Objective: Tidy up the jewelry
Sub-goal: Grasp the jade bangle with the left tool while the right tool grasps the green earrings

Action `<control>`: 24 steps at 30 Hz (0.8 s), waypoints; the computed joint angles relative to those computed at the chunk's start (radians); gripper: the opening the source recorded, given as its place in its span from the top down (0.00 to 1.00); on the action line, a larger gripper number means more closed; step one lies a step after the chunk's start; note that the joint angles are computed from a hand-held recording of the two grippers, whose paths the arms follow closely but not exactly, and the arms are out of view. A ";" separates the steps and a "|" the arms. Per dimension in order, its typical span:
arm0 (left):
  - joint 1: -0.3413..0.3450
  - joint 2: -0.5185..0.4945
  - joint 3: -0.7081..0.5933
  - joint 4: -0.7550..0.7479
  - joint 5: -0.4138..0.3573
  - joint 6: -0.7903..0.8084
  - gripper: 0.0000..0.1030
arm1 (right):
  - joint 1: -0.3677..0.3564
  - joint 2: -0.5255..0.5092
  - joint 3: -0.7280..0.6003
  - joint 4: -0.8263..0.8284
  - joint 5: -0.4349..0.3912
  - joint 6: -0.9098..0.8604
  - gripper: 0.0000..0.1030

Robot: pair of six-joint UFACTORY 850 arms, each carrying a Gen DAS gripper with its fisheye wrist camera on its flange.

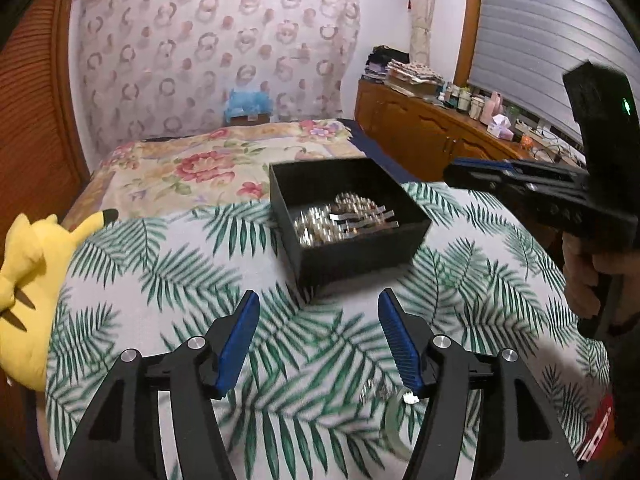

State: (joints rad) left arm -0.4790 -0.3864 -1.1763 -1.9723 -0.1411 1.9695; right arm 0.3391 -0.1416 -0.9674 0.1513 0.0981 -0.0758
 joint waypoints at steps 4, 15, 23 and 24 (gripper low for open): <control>-0.007 0.036 0.063 -0.150 -0.013 0.154 0.30 | 0.028 0.048 0.094 0.186 0.039 -0.139 0.65; -0.053 0.086 0.157 -0.300 -0.012 0.304 0.18 | 0.099 0.170 0.286 0.421 0.137 -0.240 0.31; -0.093 0.064 0.154 -0.133 0.014 0.158 0.12 | 0.155 0.211 0.349 0.686 0.190 -0.474 0.24; -0.095 0.057 0.148 -0.056 0.016 0.078 0.12 | 0.158 0.212 0.354 0.702 0.193 -0.488 0.24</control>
State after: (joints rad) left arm -0.5742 -0.3292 -1.0287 -2.0278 -0.1252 2.0477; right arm 0.4971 0.0708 -0.6135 0.8528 0.2909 -0.5636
